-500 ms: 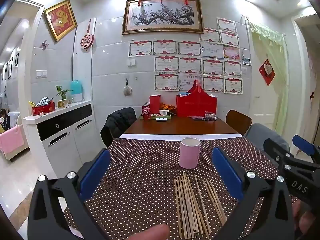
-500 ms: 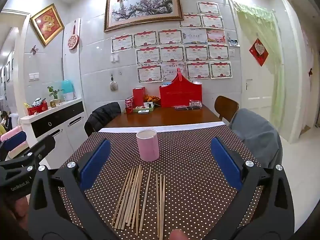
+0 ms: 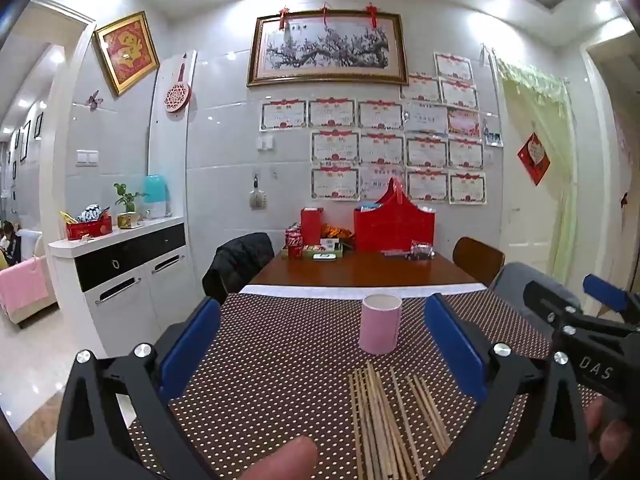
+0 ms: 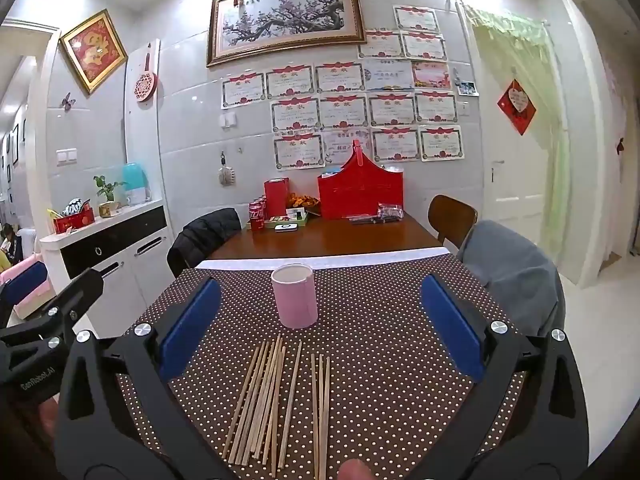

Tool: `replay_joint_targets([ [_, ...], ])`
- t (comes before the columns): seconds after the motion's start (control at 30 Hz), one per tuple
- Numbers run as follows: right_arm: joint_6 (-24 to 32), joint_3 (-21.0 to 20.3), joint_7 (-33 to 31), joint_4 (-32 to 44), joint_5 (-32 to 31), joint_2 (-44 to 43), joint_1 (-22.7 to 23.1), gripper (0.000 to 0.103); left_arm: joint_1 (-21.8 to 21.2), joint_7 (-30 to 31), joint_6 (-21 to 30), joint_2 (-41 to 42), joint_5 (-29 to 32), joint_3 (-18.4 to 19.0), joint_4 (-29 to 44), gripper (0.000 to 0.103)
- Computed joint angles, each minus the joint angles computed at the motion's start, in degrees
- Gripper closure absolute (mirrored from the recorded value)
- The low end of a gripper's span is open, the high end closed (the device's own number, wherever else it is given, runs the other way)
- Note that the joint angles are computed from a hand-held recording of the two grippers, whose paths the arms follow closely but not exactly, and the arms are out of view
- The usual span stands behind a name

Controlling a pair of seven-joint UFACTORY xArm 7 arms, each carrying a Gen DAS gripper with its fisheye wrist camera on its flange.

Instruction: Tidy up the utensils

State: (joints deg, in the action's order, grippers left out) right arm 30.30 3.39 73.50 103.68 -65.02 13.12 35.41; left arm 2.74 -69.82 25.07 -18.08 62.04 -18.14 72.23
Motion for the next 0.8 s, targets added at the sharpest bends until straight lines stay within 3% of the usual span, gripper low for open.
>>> replay_joint_targets([
  [0.8,0.43,-1.04,-2.52,2.42,1.27,1.64,1.20,0.005,-1.62,3.16,0.69,1.10,-3.87,1.07,0.81,0.003],
])
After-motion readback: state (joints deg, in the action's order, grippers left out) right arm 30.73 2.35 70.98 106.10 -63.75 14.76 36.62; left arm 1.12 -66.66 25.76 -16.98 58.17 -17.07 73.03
